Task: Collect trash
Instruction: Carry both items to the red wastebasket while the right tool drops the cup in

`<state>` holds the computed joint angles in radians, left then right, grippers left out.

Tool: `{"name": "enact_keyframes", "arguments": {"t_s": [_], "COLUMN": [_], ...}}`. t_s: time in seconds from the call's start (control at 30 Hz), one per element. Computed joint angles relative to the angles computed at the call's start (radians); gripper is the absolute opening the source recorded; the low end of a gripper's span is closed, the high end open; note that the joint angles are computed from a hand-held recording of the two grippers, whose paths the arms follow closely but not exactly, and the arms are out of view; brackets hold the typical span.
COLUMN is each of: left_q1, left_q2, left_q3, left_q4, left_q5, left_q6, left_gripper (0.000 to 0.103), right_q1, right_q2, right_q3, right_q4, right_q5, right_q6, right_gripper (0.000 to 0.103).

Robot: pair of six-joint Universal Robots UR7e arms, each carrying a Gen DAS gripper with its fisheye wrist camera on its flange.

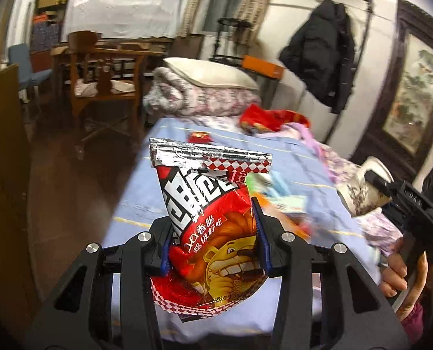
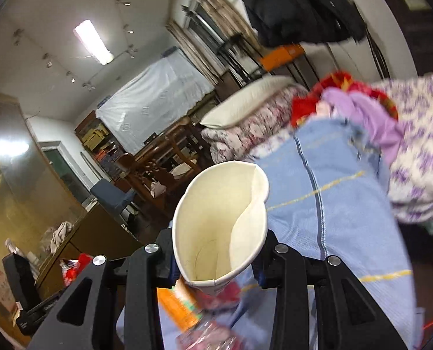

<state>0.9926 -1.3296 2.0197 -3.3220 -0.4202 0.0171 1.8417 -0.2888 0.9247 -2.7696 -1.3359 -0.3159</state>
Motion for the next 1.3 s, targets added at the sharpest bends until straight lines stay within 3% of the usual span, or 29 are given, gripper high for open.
{"name": "enact_keyframes", "arguments": {"t_s": [0.3, 0.47, 0.6, 0.77, 0.87, 0.97, 1.1, 1.3], "left_q1": [-0.132, -0.173, -0.176, -0.159, -0.156, -0.132, -0.097, -0.067], "left_q2": [0.015, 0.088, 0.18, 0.329, 0.403, 0.482, 0.572, 0.666], "left_q3": [0.043, -0.003, -0.078, -0.211, -0.279, -0.365, -0.465, -0.56], "left_q4": [0.049, 0.133, 0.245, 0.397, 0.45, 0.519, 0.625, 0.736], "left_q5": [-0.115, -0.196, -0.293, -0.403, -0.442, -0.512, -0.573, -0.608], "left_q6": [-0.041, -0.05, -0.072, -0.085, -0.076, -0.079, -0.094, -0.1], "left_gripper": [0.045, 0.045, 0.045, 0.045, 0.045, 0.045, 0.045, 0.047], "right_q1": [0.022, -0.034, -0.114, -0.222, -0.272, -0.312, -0.363, -0.376], "right_q2": [-0.305, -0.502, -0.602, -0.597, -0.538, -0.474, -0.455, -0.553], "right_q3": [0.278, 0.459, 0.552, 0.58, 0.532, 0.509, 0.495, 0.577], "right_q4": [0.038, 0.016, 0.015, -0.015, 0.059, 0.099, 0.166, 0.004], "right_q5": [-0.049, -0.094, -0.143, -0.307, -0.411, -0.5, -0.426, -0.278], "right_q6": [-0.12, -0.131, -0.098, -0.041, -0.008, -0.002, 0.052, 0.052], "right_gripper": [0.038, 0.038, 0.038, 0.039, 0.041, 0.055, 0.06, 0.074]}}
